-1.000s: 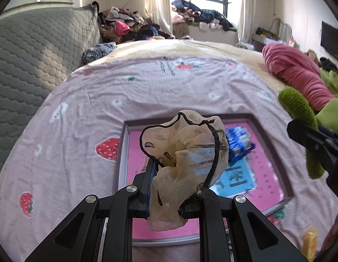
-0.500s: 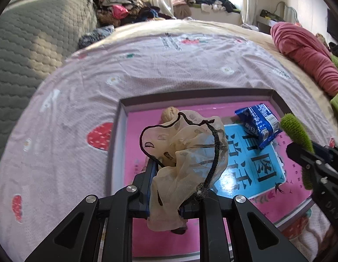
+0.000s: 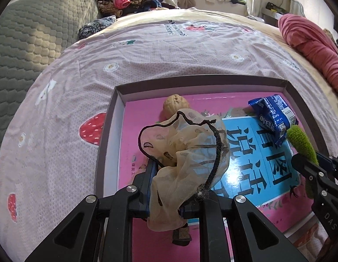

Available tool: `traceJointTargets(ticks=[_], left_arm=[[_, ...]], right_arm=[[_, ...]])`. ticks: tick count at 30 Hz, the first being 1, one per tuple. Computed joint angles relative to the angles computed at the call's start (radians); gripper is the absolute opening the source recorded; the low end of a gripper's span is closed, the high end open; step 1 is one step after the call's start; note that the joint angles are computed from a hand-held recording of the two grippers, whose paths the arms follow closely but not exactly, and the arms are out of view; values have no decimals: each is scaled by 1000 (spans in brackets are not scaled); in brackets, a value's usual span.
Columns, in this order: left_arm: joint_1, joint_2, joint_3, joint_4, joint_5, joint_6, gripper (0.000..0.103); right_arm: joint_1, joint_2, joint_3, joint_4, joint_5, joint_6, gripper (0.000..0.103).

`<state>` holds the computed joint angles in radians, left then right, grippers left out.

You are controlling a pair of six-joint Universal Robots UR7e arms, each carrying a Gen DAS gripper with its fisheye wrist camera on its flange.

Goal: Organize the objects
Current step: 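Carry the mesh bag and green ring over the tray with both tools, then open the left tool over the book while the right tool releases the ring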

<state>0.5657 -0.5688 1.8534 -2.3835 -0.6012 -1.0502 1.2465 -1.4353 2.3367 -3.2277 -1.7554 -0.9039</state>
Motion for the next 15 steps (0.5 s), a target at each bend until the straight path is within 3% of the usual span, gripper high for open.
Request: traceJointTargets(ticks=[8, 15], left_arm=[[-1, 14, -18, 35, 8, -15, 28], [-5, 21, -26, 65, 13, -32, 58]], right_arm=[[3, 15, -10, 13, -17, 8, 29], [3, 17, -7, 1, -20, 6, 34]])
